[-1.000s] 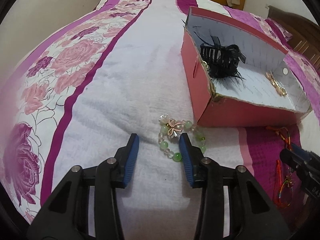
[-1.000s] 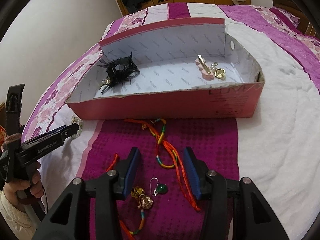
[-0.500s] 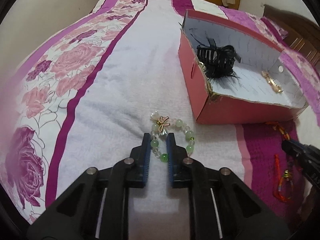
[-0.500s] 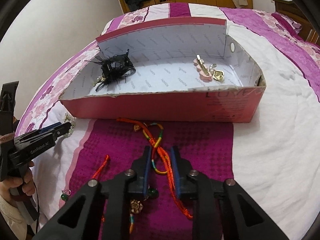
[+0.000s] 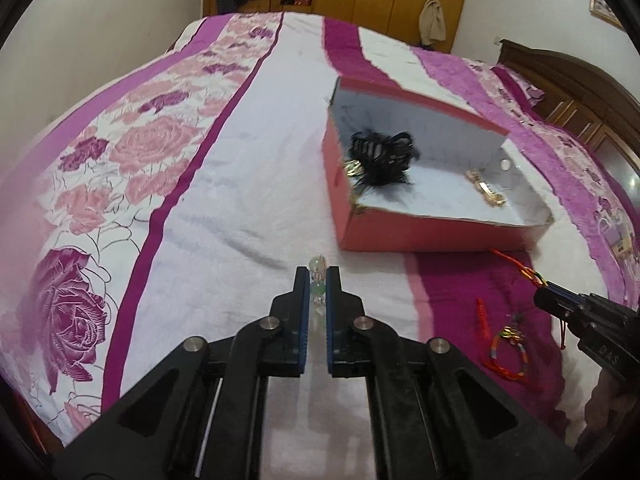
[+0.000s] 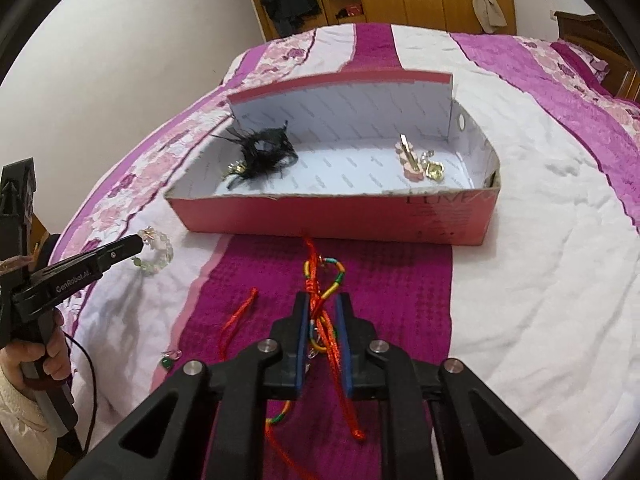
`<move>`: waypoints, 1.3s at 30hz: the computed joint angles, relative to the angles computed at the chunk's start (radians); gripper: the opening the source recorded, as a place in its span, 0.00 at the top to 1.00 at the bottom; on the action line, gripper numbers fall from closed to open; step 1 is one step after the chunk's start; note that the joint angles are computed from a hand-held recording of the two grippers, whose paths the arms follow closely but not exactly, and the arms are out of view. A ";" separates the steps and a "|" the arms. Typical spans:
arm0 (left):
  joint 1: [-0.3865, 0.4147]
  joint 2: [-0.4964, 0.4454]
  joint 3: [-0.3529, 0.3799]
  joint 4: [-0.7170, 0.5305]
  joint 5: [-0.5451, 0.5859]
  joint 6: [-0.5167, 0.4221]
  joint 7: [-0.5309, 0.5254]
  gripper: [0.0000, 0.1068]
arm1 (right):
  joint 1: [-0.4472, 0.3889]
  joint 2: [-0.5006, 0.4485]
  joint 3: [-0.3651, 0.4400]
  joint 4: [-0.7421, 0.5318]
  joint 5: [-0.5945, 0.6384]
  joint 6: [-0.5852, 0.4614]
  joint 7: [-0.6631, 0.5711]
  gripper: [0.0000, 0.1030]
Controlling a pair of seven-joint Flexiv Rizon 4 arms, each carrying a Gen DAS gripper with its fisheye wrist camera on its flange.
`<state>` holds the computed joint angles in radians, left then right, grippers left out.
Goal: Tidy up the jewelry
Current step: 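Carry both bracelets over the shoebox and lower them inside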
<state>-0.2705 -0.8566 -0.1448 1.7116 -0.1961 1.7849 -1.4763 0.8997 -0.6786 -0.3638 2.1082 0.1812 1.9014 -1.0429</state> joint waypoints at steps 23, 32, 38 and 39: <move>0.095 0.070 -0.151 0.086 0.169 0.220 -0.055 1.00 | 0.150 0.073 -0.078 0.061 0.226 0.127 -0.159 0.86; 0.033 0.055 -0.096 0.035 0.133 0.236 -0.063 1.00 | 0.143 0.072 -0.072 0.029 0.307 0.179 -0.228 0.86; 0.012 0.030 -0.088 -0.019 0.130 0.242 -0.048 1.00 | 0.142 0.057 -0.092 -0.017 0.366 0.182 -0.277 0.86; 0.010 0.025 -0.090 -0.029 0.130 0.245 -0.047 1.00 | 0.147 0.052 -0.103 -0.025 0.374 0.178 -0.284 0.86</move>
